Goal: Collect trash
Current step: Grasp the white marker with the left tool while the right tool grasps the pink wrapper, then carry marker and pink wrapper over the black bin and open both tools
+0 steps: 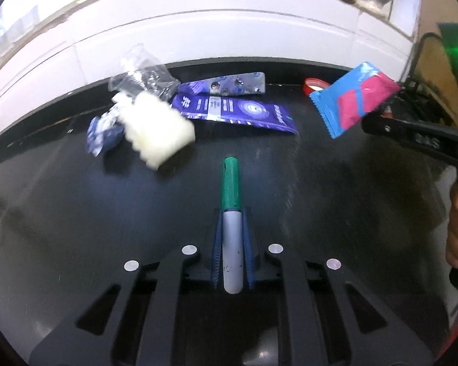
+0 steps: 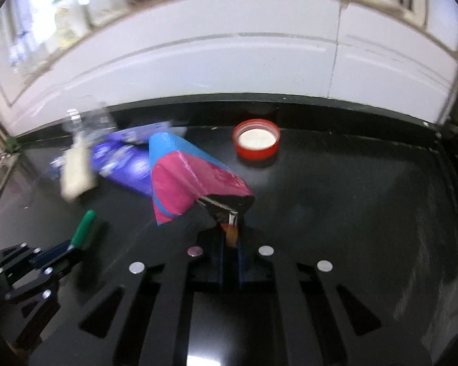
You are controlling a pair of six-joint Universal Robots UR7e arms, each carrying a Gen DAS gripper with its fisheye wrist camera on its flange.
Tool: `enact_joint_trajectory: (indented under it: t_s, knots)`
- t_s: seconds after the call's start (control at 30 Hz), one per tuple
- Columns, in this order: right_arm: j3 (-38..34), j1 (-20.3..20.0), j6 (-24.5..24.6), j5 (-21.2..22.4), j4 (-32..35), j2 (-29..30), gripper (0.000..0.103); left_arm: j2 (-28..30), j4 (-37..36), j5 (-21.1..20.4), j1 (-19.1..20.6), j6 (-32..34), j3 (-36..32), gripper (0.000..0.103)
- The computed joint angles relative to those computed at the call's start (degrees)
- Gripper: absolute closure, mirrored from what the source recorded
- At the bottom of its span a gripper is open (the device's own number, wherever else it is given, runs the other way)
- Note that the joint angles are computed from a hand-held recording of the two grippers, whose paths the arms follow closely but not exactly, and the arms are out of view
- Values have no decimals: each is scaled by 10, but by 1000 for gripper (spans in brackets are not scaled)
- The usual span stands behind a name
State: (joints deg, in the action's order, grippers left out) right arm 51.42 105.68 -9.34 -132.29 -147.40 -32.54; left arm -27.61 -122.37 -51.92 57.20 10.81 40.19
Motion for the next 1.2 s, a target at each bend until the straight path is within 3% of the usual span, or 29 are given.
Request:
enact_joint_trajectory:
  t_s: [0.3,0.43,0.57,0.77,0.87,1.03,1.2]
  knots:
    - [281,68,85,-19,-90,-132,96,-211,-103,21,-38,-51,329,90]
    - [382,87,120,-19,-117,-188,96,-265,-116,16,-52,-70,404,90]
    - [414,101,133,-25,-132,-198,96,-295,-126,16,-59,-71,443,90]
    - [396,117,117,-23,-133,-180,96,-320,-140,29,-57,-75,463,90]
    - [354,129,92,-1,-122,-143,96,-341,-151,48,-52,-80,474,90]
    - [262,152,52,72,-80,-61,96,-400,-159,107,-37,-101,506,90]
    - [130,181,11,154,-1,48,96,-487,-127,184,-11,-170,548,90]
